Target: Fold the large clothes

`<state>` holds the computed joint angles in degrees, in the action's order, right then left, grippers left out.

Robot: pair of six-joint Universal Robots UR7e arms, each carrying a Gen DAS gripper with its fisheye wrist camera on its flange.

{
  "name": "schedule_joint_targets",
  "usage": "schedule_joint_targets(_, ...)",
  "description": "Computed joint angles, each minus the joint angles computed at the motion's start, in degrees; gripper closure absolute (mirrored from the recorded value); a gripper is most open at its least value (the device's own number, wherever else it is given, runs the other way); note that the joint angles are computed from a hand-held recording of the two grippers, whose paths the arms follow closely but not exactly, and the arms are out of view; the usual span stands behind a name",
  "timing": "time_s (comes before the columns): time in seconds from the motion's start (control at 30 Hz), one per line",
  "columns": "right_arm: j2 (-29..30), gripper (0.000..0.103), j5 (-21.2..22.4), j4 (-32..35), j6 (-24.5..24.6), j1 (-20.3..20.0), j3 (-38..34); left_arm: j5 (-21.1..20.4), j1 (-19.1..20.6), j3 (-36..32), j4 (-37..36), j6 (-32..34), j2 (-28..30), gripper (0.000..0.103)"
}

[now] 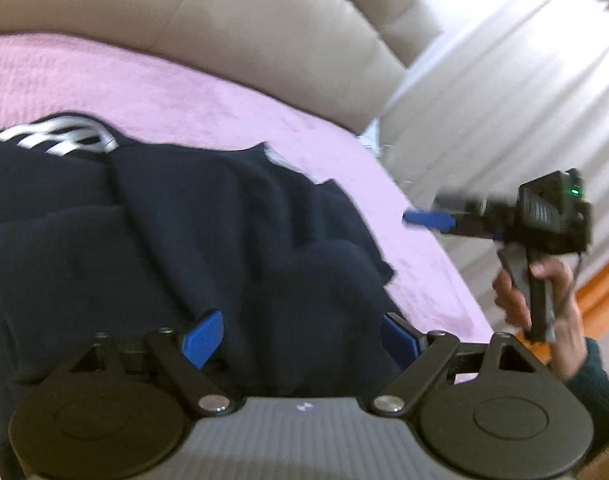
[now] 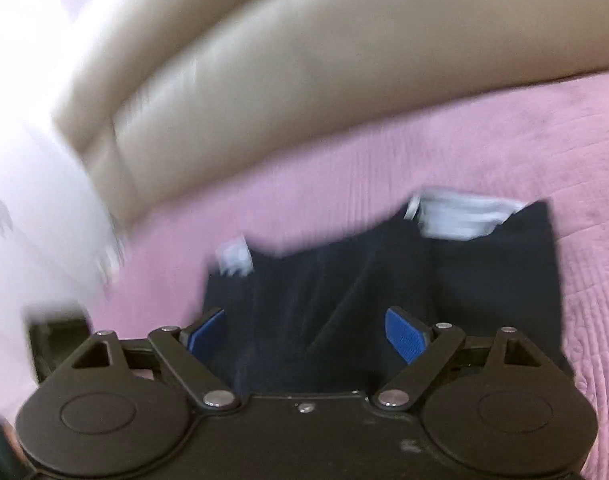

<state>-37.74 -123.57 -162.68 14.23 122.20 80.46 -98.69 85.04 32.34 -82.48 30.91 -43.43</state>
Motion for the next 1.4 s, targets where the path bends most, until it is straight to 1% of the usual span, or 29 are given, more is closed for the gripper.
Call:
schedule_joint_targets(0.07, 3.7, 0.001, -4.4, 12.0, 3.9, -0.4, -5.5, 3.5, -0.2, 2.1, -3.9, -1.4, 0.3, 0.015)
schedule_joint_targets(0.13, 5.1, 0.002, -2.7, 19.9, 8.3, -1.6, -7.6, 6.0, -0.3, 5.2, -9.4, -3.3, -0.2, 0.017)
schedule_joint_targets(0.2, 4.3, 0.001, 2.0, 18.8, 9.1, -2.8, -5.1, 9.6, -0.5, 4.5, -11.0, -5.2, 1.0, 0.031)
schedule_joint_targets(0.23, 3.7, 0.001, 2.9, 17.7, 9.6, -2.9, -3.5, 10.5, -0.6, 5.3, -12.8, -5.3, 1.0, 0.034)
schedule_joint_targets(0.27, 3.2, 0.001, 3.2, 15.7, 9.6, -2.9, -1.8, 10.7, -0.8, 6.2, -14.3, -4.9, 0.9, 0.041)
schedule_joint_targets(0.3, 2.8, 0.002, 3.5, 13.9, 9.3, -2.8, -0.6, 10.1, -0.8, 6.9, -15.5, -4.0, 0.9, 0.077)
schedule_joint_targets(0.33, 2.5, 0.011, 4.0, 11.8, 8.5, -2.7, 0.7, 10.4, -1.1, 7.7, -16.7, -4.5, 0.9, 0.100)
schedule_joint_targets(0.37, 2.2, 0.066, 4.7, 8.7, 7.2, -2.6, 2.2, 11.6, -1.6, 9.4, -19.6, -5.5, 0.5, 0.098)
schedule_joint_targets(0.4, 2.2, 0.095, 5.3, 5.4, 6.4, -2.6, 3.4, 10.6, -1.6, 10.4, -22.1, -5.5, 0.0, 0.098)
schedule_joint_targets(0.5, 2.5, 0.096, 8.6, 0.1, 5.1, -2.4, 4.5, 9.2, -2.5, 15.6, -32.4, -5.2, -2.9, 0.099)
schedule_joint_targets(0.6, 3.3, 0.096, 10.9, -5.3, 4.6, -2.0, 4.1, 8.3, -2.1, 13.3, -35.0, -10.7, -2.5, 0.099)
schedule_joint_targets(0.63, 3.9, 0.096, 10.4, -5.4, 3.9, -1.9, 3.3, 10.3, -2.2, 13.0, -36.9, -10.9, -2.2, 0.099)
schedule_joint_targets(0.67, 4.7, 0.096, 8.9, -3.2, 3.1, -1.7, 1.8, 14.7, -2.6, 11.9, -36.5, -8.7, -1.5, 0.098)
schedule_joint_targets(0.73, 6.3, 0.093, 4.5, 2.3, 2.5, -1.6, -0.9, 25.6, -4.0, 7.3, -29.9, -6.1, 2.1, 0.096)
schedule_joint_targets(0.77, 6.6, 0.085, 4.3, 7.3, 3.0, -1.9, -2.2, 28.1, -4.1, 6.1, -28.6, -5.7, 3.2, 0.093)
schedule_joint_targets(0.83, 5.4, 0.079, 7.0, 12.4, 4.6, -2.4, -2.7, 26.8, -3.9, 7.0, -30.2, -6.0, 2.6, 0.092)
schedule_joint_targets(0.87, 4.2, 0.057, 8.2, 11.5, 4.2, -2.3, -1.8, 25.6, -4.0, 8.3, -32.4, -5.9, 1.6, 0.090)
schedule_joint_targets(0.9, 2.5, 0.021, 8.8, 8.9, 2.7, -1.8, -0.2, 24.2, -4.3, 10.7, -35.9, -5.2, 0.1, 0.080)
schedule_joint_targets(0.93, 1.4, 0.012, 8.0, 6.1, 1.0, -1.2, 0.8, 22.8, -4.7, 12.5, -38.0, -3.9, -1.1, 0.070)
schedule_joint_targets(0.97, 0.9, 0.008, 6.2, 3.2, -1.1, -0.6, 1.2, 21.9, -5.2, 14.1, -38.7, -2.3, -2.3, 0.041)
schedule_joint_targets(1.0, 1.0, 0.008, 3.9, 0.8, -3.2, 0.2, 0.9, 21.5, -5.9, 15.5, -38.6, -1.3, -3.3, 0.012)
schedule_joint_targets(1.03, 1.1, 0.007, 2.3, -0.1, -5.0, 0.6, 0.4, 20.9, -6.3, 16.9, -37.7, -0.4, -4.3, 0.005)
schedule_joint_targets(1.1, 1.9, 0.007, 0.7, 2.6, -8.0, 0.5, -1.2, 18.6, -6.6, 17.8, -31.3, 2.5, -5.3, 0.003)
schedule_joint_targets(1.13, 2.8, 0.007, -0.5, 6.4, -8.7, 0.4, -2.6, 18.9, -6.8, 17.6, -27.7, 3.6, -5.3, 0.003)
schedule_joint_targets(1.2, 5.1, 0.007, -3.3, 13.8, -9.8, 0.1, -5.3, 23.6, -7.2, 20.7, -25.6, 5.5, -5.5, 0.006)
schedule_joint_targets(1.27, 7.1, 0.007, -6.1, 19.4, -10.7, -0.6, -6.6, 28.8, -6.8, 24.4, -27.3, 7.3, -5.9, 0.008)
schedule_joint_targets(1.3, 7.9, 0.005, -7.5, 18.6, -13.2, -1.1, -5.7, 29.8, -6.1, 26.8, -30.8, 9.7, -6.4, 0.007)
schedule_joint_targets(1.37, 7.6, 0.004, -8.8, 9.8, -21.0, -0.9, -1.2, 29.3, -5.7, 31.1, -36.1, 14.8, -8.3, 0.007)
schedule_joint_targets(1.4, 6.8, 0.004, -8.5, 6.6, -22.0, -1.0, 0.9, 30.0, -5.9, 32.1, -37.3, 14.8, -8.9, 0.008)
